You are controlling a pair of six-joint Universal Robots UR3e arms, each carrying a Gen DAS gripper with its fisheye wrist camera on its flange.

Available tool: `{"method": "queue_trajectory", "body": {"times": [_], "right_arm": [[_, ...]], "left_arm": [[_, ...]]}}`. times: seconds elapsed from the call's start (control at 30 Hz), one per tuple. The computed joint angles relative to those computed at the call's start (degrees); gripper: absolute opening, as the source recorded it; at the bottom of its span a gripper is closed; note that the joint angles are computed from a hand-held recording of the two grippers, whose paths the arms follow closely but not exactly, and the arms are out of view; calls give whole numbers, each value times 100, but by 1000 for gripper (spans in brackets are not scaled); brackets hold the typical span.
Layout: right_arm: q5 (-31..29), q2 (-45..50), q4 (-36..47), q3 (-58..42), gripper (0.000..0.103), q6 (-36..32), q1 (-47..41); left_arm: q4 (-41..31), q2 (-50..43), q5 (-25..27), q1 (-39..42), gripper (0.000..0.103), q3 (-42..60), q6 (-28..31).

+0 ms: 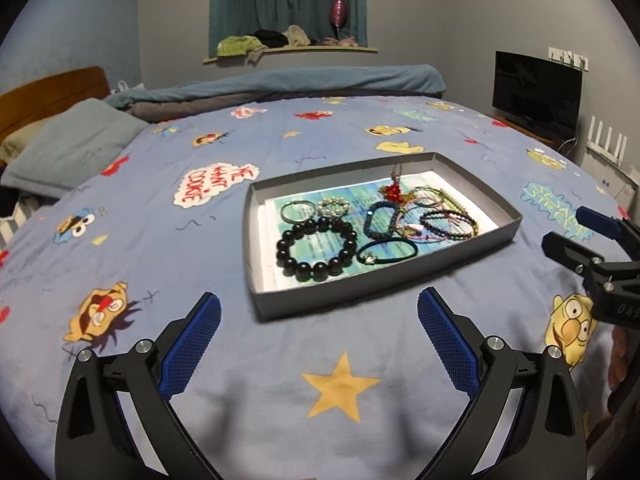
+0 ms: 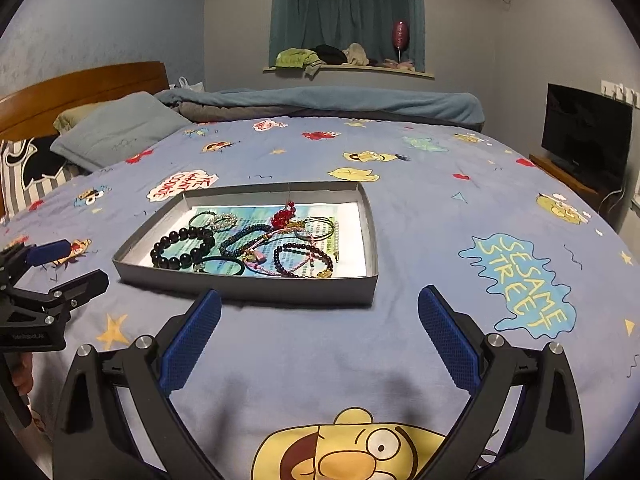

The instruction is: Organize jewelry

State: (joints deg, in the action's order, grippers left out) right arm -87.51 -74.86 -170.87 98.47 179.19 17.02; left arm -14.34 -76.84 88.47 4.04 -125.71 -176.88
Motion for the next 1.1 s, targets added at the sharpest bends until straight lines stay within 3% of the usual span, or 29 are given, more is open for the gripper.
{"method": "queue_trajectory", "body": {"times": [0.17, 1.1], "right_arm": [[-58, 12, 12, -8, 97, -13, 54], [-93, 23, -19, -6, 97, 10, 53]], "left_arm": [[-72, 72, -173, 71, 98, -32, 13], [-68, 75, -96, 55, 98, -18, -16]]}}
